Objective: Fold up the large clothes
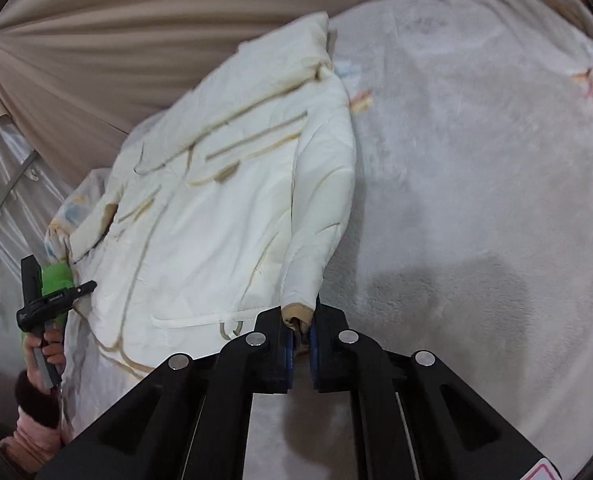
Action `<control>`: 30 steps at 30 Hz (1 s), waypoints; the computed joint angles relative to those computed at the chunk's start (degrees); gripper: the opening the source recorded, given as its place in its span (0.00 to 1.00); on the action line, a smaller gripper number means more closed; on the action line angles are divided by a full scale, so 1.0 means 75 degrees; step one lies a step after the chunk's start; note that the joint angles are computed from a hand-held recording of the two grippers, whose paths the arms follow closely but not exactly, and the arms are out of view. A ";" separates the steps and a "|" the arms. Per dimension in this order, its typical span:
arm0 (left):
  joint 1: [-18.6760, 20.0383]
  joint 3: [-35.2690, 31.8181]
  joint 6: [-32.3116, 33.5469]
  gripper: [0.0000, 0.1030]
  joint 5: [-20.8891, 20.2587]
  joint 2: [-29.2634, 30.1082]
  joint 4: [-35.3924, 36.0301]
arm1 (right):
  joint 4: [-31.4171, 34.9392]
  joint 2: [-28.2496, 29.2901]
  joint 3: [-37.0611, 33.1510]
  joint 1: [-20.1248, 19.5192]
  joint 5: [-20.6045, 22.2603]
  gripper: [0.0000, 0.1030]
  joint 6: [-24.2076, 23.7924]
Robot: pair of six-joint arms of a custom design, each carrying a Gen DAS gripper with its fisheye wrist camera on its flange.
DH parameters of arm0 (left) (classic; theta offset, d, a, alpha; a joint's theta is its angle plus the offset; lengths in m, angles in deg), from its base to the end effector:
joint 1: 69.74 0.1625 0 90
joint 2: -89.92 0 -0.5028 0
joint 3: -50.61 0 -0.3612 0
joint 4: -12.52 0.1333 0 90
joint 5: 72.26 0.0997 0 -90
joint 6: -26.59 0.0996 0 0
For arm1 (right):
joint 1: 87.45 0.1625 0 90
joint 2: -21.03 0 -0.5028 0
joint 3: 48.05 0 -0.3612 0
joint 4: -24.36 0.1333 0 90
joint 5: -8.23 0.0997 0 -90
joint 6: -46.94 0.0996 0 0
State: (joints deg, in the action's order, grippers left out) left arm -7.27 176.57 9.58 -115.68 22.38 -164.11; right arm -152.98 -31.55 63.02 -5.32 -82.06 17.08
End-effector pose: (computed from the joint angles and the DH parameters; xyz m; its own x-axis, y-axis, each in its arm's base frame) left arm -0.0494 -0.5397 0.3063 -0.8538 -0.2159 -0.4738 0.1648 0.7511 -0.6393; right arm 0.0453 -0.6419 0.2148 -0.9185 -0.3111 0.2441 -0.3890 0.8218 -0.4163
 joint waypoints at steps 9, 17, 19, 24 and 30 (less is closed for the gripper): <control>-0.1074 0.2065 -0.2010 0.11 -0.0606 -0.1275 0.1582 | -0.0930 -0.1732 0.2465 -0.0669 -0.0242 0.05 -0.0577; -0.2391 0.2385 -0.2212 0.47 0.0612 -0.1875 0.0963 | -0.1477 -0.2243 0.3114 -0.0863 -0.0526 0.23 -0.0627; -0.2524 0.2048 -0.1142 0.66 0.0952 -0.1468 0.0015 | -0.1952 -0.2204 0.2820 -0.0533 -0.0406 0.43 -0.0718; -0.1530 0.0267 0.1158 0.90 0.0328 0.0274 -0.1706 | -0.2101 -0.1285 0.1104 0.0153 0.0242 0.62 -0.0543; 0.0210 -0.2311 0.0809 0.90 -0.0392 0.1691 -0.0015 | -0.0798 0.0656 -0.1755 0.0583 -0.0221 0.66 0.0773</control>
State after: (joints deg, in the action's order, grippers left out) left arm -5.69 159.24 15.65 -118.62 35.06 -164.22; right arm -158.96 -26.63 49.86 -0.95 -83.71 22.87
